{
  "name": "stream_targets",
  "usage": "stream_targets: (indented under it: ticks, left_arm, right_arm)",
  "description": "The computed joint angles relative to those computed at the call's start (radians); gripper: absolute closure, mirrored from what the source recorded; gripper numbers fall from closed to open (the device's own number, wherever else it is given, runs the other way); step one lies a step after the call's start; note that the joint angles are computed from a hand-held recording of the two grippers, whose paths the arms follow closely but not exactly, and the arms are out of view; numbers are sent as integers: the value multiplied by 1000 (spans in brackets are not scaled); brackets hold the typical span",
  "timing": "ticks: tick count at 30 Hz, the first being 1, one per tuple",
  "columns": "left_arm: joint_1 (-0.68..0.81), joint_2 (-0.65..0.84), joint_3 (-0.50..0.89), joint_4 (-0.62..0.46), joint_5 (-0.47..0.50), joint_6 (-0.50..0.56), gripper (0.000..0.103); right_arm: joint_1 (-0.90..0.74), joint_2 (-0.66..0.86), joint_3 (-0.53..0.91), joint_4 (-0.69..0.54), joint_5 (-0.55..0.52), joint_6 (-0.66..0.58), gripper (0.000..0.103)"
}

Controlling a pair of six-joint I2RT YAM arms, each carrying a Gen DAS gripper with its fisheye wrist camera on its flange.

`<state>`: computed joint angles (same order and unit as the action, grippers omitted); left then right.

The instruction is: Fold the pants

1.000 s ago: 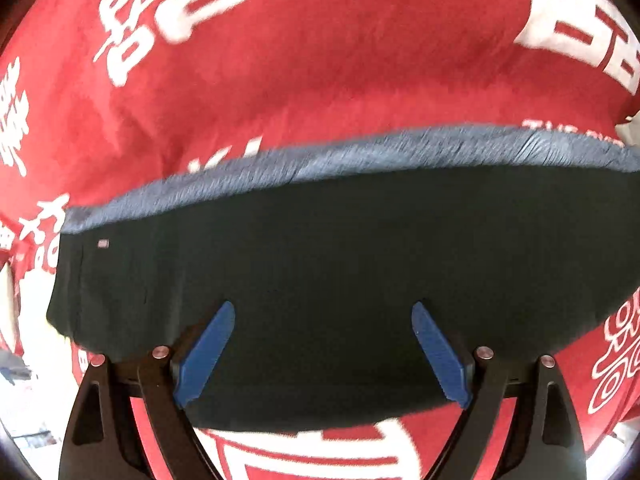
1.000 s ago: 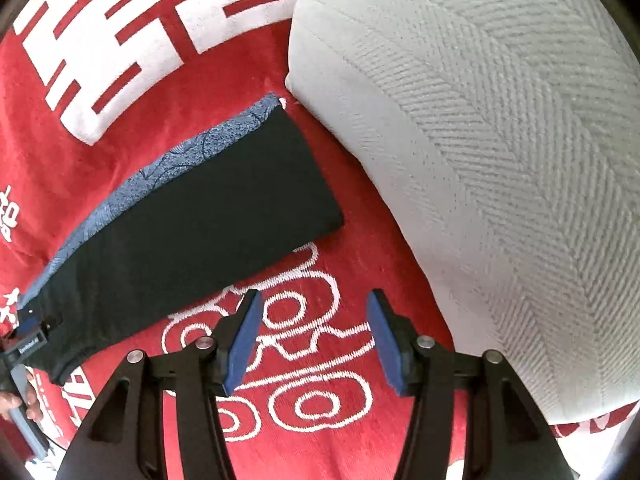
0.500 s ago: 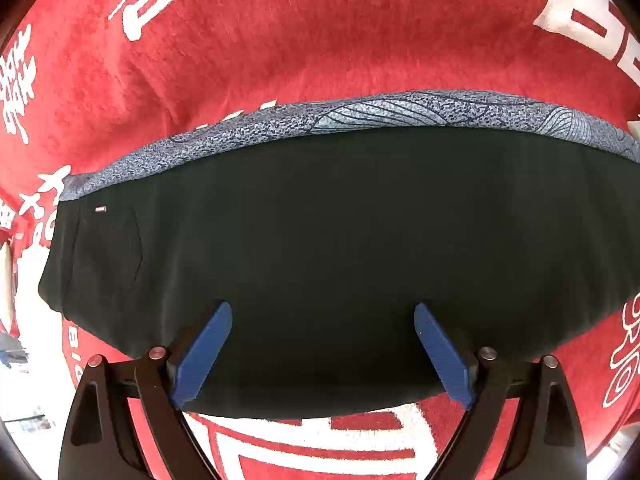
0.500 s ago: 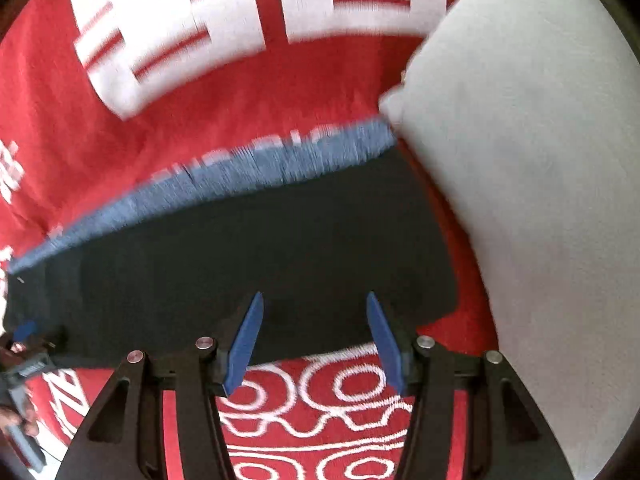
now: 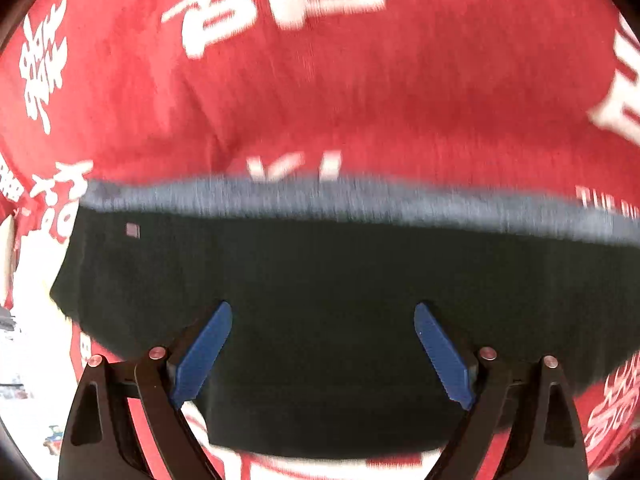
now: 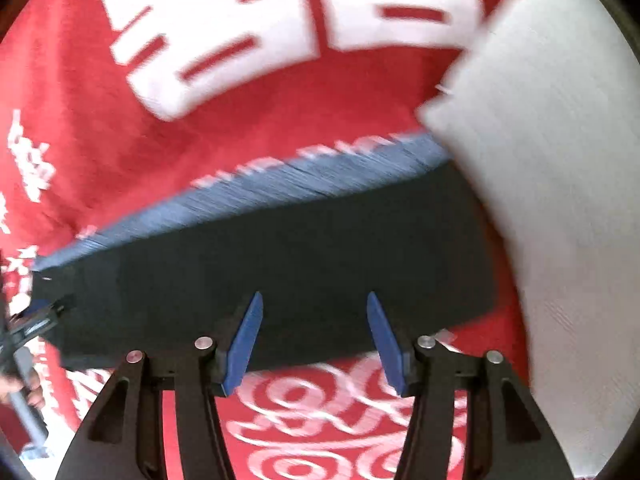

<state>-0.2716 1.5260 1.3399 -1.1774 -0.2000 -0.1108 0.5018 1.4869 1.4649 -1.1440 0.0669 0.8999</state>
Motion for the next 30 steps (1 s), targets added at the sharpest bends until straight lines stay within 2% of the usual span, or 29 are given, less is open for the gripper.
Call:
stream_targets:
  ticks: [1,3,6,9,13,15,17,19,23,26,27,30]
  left_arm:
    - [6,29,26,14,3,2,9]
    - [15,84,76,34,25,-11,9]
    - [30,179,104,72,10,-37,9]
    - [66,219,77,129,5,-65,9]
    - [138,260,113,134,9,-88,9]
    - [158,267,148,97,-30,-68,9]
    - [190,237,164,59,-31,-29,9]
    - [221,192,163,21,-30,12,9]
    - [295,84,120,-29,-22,121,9]
    - [369,-6,6,-9,-8,207,9]
    - [393,-30,-25,2,-7,243,9]
    - [453,-46,-68,46,8,349,9]
  right_arm:
    - [-1,40,28,32,-18,-11,64]
    - [-5,148,118,82,-61,-33,72]
    - [-8,330,265,140,-104,-75,72]
    - [0,456,364,128,-110,-117,72]
    - [-36,442,278,184,-84,-166,78]
    - [-54,423,269,137,-41,-155,77]
    - [-79,377,231,132,-59,-115,74]
    - [-111,284,130,183,-141,-56,64]
    - [-88,111,-44,307,-281,65,60]
    - [5,45,-153,478,-383,206,60]
    - [59,40,-196,580,-418,285,60]
    - [192,90,-238,800,-449,468,60]
